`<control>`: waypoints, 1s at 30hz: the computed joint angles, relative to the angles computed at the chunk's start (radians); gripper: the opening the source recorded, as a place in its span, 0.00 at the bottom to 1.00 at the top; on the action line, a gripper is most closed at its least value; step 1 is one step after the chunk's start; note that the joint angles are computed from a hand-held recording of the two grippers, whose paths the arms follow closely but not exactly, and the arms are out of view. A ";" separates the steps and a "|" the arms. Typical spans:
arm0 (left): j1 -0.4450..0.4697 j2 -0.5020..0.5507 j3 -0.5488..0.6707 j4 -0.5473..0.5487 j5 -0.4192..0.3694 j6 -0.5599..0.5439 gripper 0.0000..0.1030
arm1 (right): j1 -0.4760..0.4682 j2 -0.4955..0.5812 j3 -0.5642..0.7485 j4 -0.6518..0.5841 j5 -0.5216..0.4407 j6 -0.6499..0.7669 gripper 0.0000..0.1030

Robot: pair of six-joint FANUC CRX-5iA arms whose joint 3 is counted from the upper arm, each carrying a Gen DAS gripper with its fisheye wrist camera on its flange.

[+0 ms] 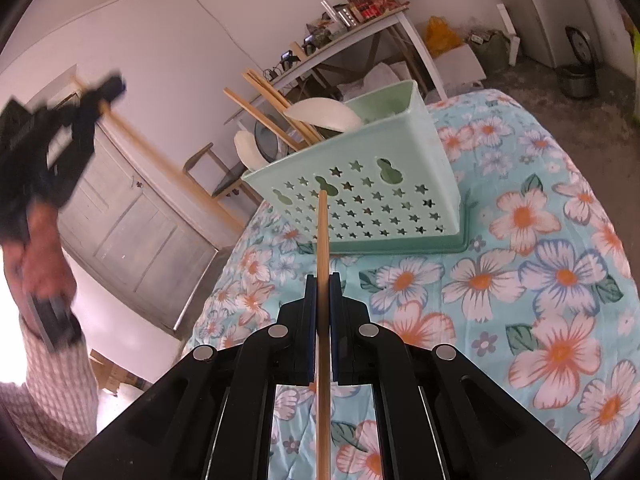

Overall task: Organize utensils
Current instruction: 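Lift the chopsticks upright with both tools and raise them above the holder, then lower the chopsticks into the mint holder and open both tools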

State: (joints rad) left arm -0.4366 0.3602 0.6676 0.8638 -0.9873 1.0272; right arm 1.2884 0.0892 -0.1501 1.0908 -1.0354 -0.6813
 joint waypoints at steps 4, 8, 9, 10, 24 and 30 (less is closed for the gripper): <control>-0.032 0.089 0.155 -0.066 0.012 0.041 0.06 | -0.004 -0.016 -0.025 0.013 0.007 -0.028 0.04; -0.063 0.184 0.320 -0.185 0.005 0.098 0.06 | -0.008 -0.040 -0.054 0.017 0.009 -0.049 0.04; -0.065 0.200 0.343 -0.193 -0.001 0.107 0.06 | -0.008 -0.045 -0.060 0.017 0.009 -0.052 0.04; -0.071 0.214 0.363 -0.213 0.004 0.115 0.06 | -0.009 -0.052 -0.071 0.019 0.011 -0.060 0.04; -0.096 0.357 0.560 -0.343 -0.080 0.243 0.06 | -0.038 -0.102 -0.153 0.022 0.066 -0.138 0.05; -0.087 0.336 0.497 -0.350 -0.123 0.279 0.42 | -0.032 -0.096 -0.142 0.007 0.066 -0.127 0.05</control>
State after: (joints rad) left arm -0.5237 0.6961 1.1645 0.5136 -1.1100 1.3058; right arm 1.2565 -0.0066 -0.2919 1.0974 -0.9694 -0.8085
